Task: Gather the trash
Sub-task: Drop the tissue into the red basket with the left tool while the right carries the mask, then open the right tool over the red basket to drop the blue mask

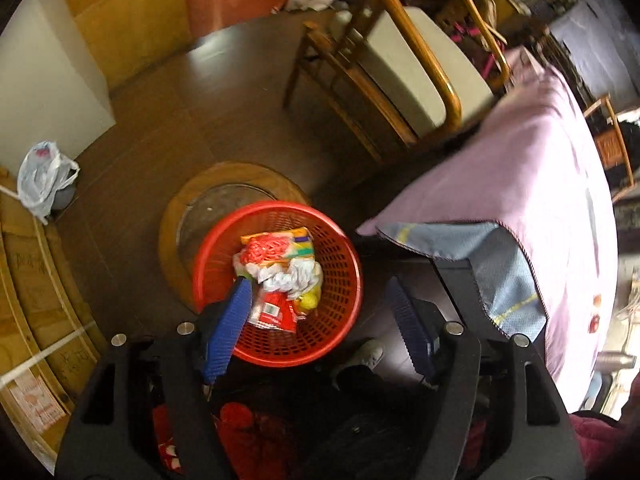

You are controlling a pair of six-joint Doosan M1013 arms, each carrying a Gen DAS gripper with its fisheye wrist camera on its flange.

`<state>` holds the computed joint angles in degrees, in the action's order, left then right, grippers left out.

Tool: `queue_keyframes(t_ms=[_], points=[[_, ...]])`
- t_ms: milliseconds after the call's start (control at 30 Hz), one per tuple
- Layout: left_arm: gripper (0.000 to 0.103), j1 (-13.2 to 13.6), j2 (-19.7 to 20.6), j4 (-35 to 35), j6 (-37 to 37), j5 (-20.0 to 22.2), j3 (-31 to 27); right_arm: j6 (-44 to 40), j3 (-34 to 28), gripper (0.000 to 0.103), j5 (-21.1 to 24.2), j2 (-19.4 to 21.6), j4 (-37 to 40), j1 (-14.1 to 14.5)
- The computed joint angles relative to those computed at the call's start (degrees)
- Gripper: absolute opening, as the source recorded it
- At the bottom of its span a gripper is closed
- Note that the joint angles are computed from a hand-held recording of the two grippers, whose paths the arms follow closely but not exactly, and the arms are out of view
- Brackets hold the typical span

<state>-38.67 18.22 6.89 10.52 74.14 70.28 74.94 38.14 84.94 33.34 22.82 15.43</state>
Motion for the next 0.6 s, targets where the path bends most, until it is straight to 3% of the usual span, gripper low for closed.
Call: queue_keyframes(t_ms=[100, 333, 500, 600], points=[[0.077, -0.9, -1.0, 3.1, -3.4, 2.9, 0.1, -2.7, -3.1, 0.019, 5.1, 2.3, 1.7, 2.2], [0.083, -3.7, -4.7, 8.4, -12.2, 9.1, 1.9, -7.5, -10.3, 0.019, 16.2, 7.8, 5.2, 7.6], [0.087, -6.0, -5.8, 10.6, -15.8, 17.0, 1.7, -10.4, -14.0, 0.020, 21.8, 10.8, 7.3, 11.2], [0.088, -6.8, -6.6, 10.6, -17.8, 19.3, 2.4, -11.8, -14.7, 0.027, 24.3, 11.7, 7.6, 13.1]])
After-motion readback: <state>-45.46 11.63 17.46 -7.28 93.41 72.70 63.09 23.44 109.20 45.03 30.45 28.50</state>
